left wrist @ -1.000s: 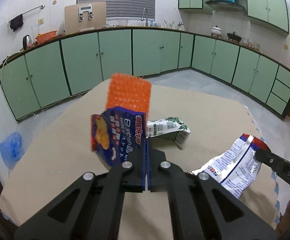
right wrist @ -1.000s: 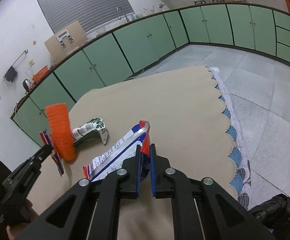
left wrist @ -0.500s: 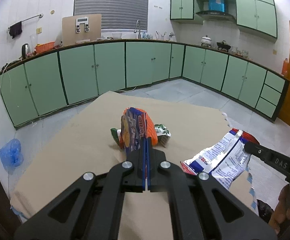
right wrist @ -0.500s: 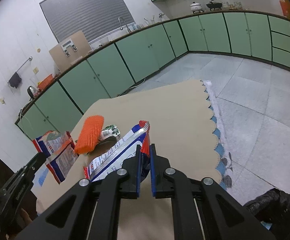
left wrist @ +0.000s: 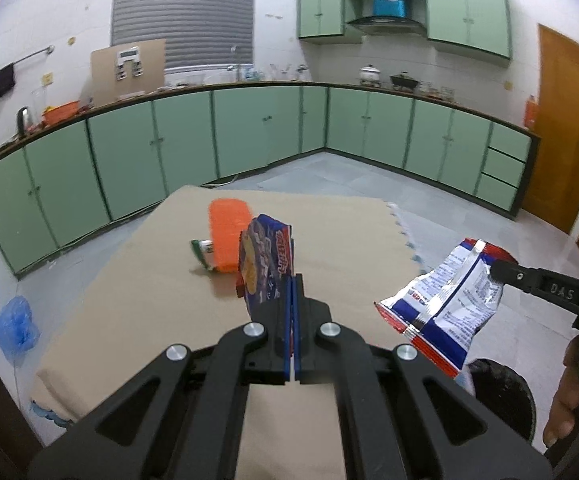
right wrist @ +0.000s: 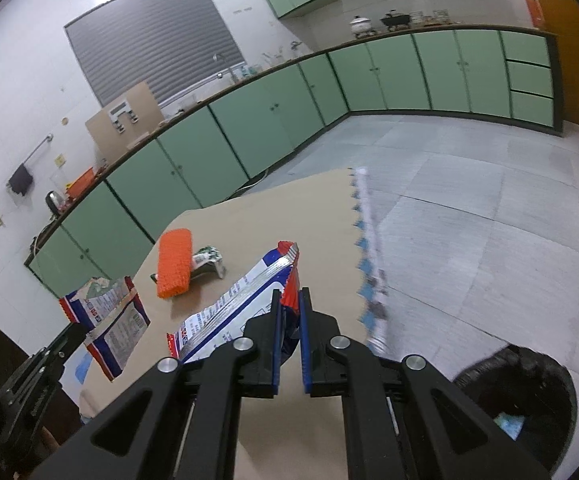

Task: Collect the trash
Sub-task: 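Carry both snack packets over the bin and open both tools to drop them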

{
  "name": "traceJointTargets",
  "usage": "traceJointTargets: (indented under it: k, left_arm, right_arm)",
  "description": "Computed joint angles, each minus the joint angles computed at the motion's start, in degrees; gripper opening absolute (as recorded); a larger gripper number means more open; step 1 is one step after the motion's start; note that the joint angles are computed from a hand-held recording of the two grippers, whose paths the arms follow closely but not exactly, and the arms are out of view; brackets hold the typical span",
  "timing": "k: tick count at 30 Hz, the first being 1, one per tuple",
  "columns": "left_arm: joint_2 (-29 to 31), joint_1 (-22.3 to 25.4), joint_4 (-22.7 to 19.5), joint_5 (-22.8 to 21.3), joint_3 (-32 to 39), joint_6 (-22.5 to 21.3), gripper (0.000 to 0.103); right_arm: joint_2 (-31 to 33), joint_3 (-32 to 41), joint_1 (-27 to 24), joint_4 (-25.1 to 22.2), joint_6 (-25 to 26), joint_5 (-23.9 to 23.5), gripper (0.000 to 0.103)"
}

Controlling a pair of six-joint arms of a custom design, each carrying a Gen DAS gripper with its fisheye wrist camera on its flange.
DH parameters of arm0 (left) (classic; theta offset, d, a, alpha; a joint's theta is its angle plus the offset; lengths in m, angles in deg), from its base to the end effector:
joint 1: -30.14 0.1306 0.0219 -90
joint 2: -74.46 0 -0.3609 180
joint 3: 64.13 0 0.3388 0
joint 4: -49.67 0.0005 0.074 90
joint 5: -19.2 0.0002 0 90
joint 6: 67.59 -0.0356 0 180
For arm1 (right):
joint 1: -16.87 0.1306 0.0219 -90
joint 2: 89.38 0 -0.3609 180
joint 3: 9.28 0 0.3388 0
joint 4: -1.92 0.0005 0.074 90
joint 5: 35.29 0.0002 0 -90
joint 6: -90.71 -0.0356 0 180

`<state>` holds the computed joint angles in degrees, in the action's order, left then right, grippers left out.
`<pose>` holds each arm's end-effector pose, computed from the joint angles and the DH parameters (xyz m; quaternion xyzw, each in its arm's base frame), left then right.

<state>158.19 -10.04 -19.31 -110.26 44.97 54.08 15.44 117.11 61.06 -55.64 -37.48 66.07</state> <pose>0.2908 -0.2166 0.5644 -0.0684 0.8727 0.0338 0.4823 0.3761 0.3552 0.5399 -0.0015 0.8877 0.2312 0.3981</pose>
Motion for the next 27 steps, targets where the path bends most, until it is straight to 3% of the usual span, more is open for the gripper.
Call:
traceJointTargets:
  k: [11, 17, 27]
  left_arm:
    - [5.39, -10.67, 2.37, 2.27, 4.13, -1.76, 0.0]
    - [10.29, -15.15, 6.42, 7.95, 6.19, -4.21, 0.0]
    - [17.44, -18.15, 14.07, 19.06, 7.09, -9.48, 0.0]
  right_arm:
    - [-17.54, -20.85, -2.07, -0.41, -6.08, 5.54, 0.008]
    - [-25.44, -28.86, -4.24, -3.04, -8.89, 7.73, 0.008]
    - [-36.85, -42.27, -9.71, -8.96, -14.39, 9.09, 0.008]
